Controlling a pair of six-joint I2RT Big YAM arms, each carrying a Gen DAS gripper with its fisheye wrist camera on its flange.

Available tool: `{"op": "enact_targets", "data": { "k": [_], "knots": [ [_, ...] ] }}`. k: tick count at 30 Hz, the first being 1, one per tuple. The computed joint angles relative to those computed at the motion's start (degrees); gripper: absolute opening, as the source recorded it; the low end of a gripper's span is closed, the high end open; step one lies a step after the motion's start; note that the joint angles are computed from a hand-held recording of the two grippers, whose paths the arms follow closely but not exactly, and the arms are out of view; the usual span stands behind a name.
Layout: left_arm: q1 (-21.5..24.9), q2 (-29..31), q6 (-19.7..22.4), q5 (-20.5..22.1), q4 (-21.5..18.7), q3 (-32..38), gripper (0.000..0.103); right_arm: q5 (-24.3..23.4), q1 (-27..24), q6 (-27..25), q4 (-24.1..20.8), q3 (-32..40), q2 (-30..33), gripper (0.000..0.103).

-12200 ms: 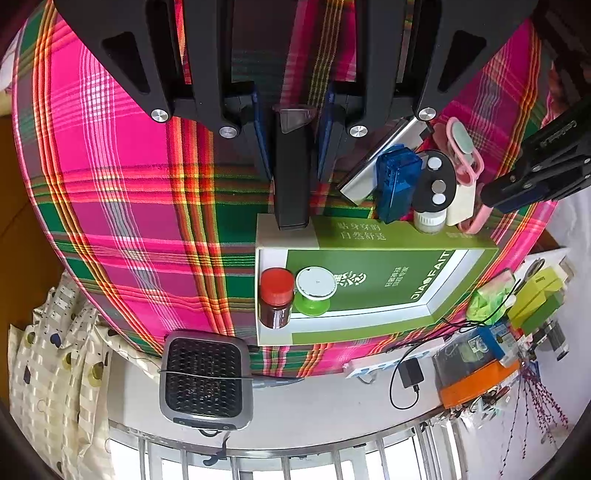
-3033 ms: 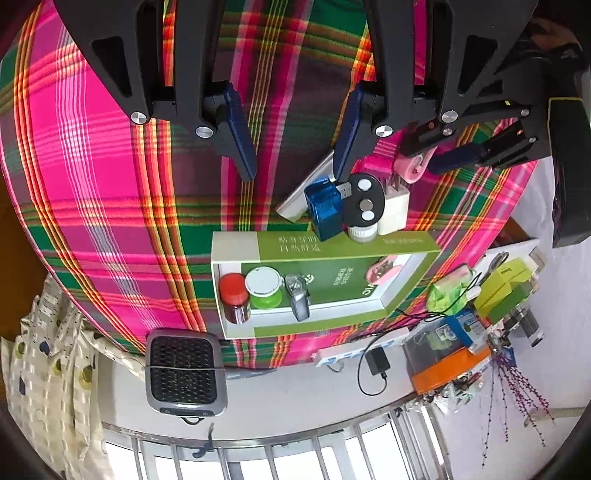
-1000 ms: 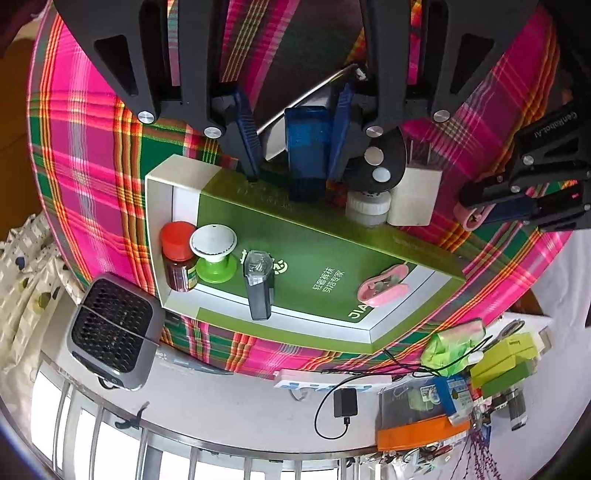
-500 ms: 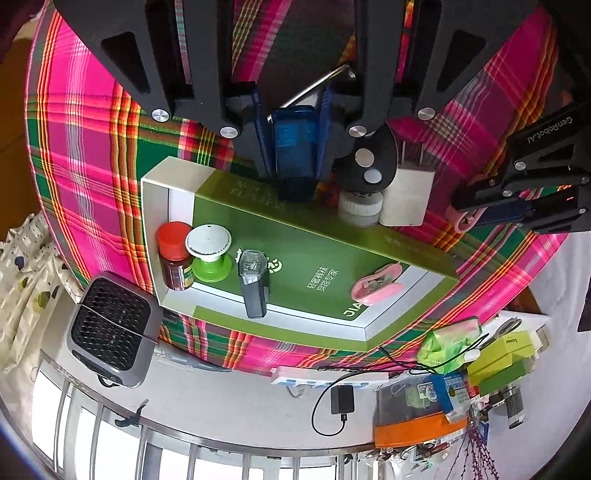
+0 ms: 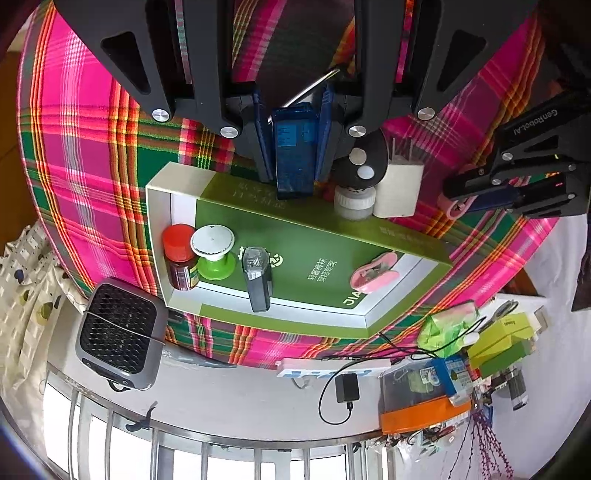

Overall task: Organize rigid objects
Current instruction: 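Carry the pink-and-white clip into the box while the right carries the blue USB item there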

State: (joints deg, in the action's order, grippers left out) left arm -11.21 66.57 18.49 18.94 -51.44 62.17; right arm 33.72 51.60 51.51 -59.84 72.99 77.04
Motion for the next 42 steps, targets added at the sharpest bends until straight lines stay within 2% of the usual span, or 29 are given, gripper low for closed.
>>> {"op": "enact_targets", "data": {
  "k": [18, 31, 42],
  "knots": [
    [-1.10, -2.31, -1.06, 0.93, 1.69, 1.86, 0.022, 2.15, 0.62, 0.86, 2.07, -0.46, -2.79, 0.024],
    [-2.46, 1.98, -2.66, 0.47, 2.90, 6.74, 0.022, 2.65, -1.66, -1.54, 4.07, 0.76, -3.39, 0.024],
    [-3.23, 7.21, -4.34, -0.21, 3.49, 12.03, 0.022, -1.49, -6.08, -5.40, 7.23, 1.68, -2.74, 0.024]
  ]
}}
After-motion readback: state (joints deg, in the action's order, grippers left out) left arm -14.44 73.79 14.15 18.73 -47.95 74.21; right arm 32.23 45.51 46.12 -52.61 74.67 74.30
